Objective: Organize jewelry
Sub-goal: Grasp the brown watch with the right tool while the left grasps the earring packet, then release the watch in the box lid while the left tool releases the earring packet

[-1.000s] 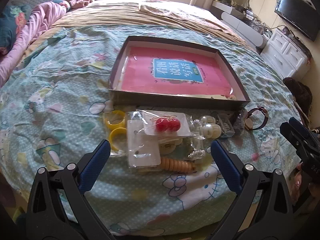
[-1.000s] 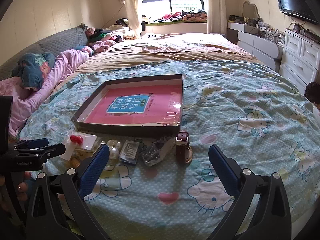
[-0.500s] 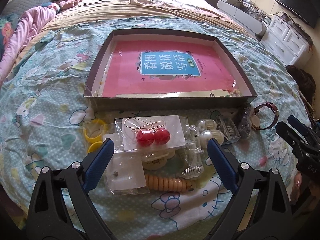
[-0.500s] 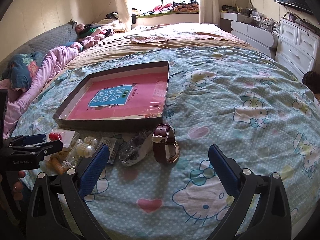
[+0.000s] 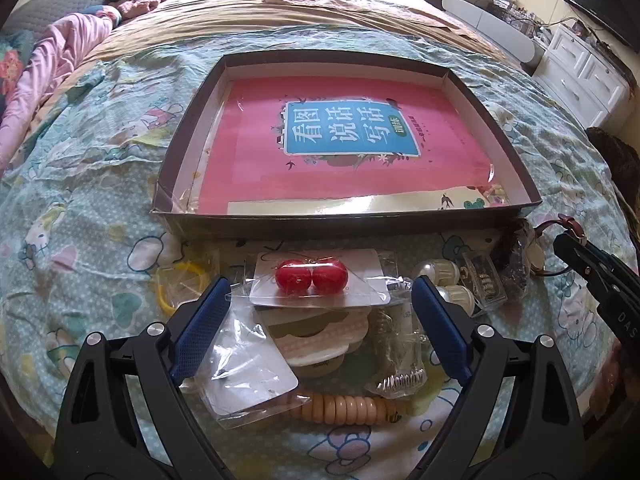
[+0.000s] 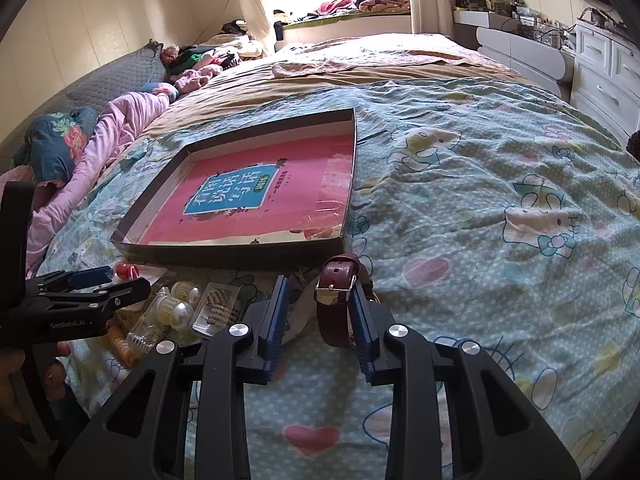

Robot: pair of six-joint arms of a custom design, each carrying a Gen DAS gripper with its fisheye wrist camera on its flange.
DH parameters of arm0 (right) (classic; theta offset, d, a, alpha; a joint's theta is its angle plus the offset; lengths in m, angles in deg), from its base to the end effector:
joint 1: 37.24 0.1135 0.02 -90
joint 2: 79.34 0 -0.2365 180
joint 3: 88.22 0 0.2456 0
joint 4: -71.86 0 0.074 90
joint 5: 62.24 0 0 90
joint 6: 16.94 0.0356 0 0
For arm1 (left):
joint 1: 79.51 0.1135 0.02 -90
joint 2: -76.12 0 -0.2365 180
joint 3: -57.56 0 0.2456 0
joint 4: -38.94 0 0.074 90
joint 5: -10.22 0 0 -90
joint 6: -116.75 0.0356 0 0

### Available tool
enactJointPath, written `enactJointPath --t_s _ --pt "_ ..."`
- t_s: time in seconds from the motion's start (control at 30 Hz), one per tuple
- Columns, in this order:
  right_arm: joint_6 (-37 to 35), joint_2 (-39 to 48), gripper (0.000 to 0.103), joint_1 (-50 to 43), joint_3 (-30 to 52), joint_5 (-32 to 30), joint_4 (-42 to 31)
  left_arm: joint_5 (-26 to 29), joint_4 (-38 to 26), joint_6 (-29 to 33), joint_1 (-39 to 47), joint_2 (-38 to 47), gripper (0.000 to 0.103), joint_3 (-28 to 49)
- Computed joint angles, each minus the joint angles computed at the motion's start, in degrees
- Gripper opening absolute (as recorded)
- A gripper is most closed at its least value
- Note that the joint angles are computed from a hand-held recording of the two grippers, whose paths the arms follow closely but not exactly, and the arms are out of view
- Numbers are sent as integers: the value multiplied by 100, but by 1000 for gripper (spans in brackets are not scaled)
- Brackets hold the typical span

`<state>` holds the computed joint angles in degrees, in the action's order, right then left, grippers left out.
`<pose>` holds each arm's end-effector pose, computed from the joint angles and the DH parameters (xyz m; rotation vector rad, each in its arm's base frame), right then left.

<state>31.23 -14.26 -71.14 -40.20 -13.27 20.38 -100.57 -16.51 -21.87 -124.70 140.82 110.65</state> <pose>0.1724 -0.0877 0.1621 -0.3336 2.3673 0.4271 0.1508 -0.1339 0.1791 -0.1750 2.6033 -0.0595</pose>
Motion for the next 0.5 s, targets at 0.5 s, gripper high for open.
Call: enactJointPath --t_s 0.5 --pt "-592 139 14 -476 350 -360 -600 343 457 398 352 -473 80 -349"
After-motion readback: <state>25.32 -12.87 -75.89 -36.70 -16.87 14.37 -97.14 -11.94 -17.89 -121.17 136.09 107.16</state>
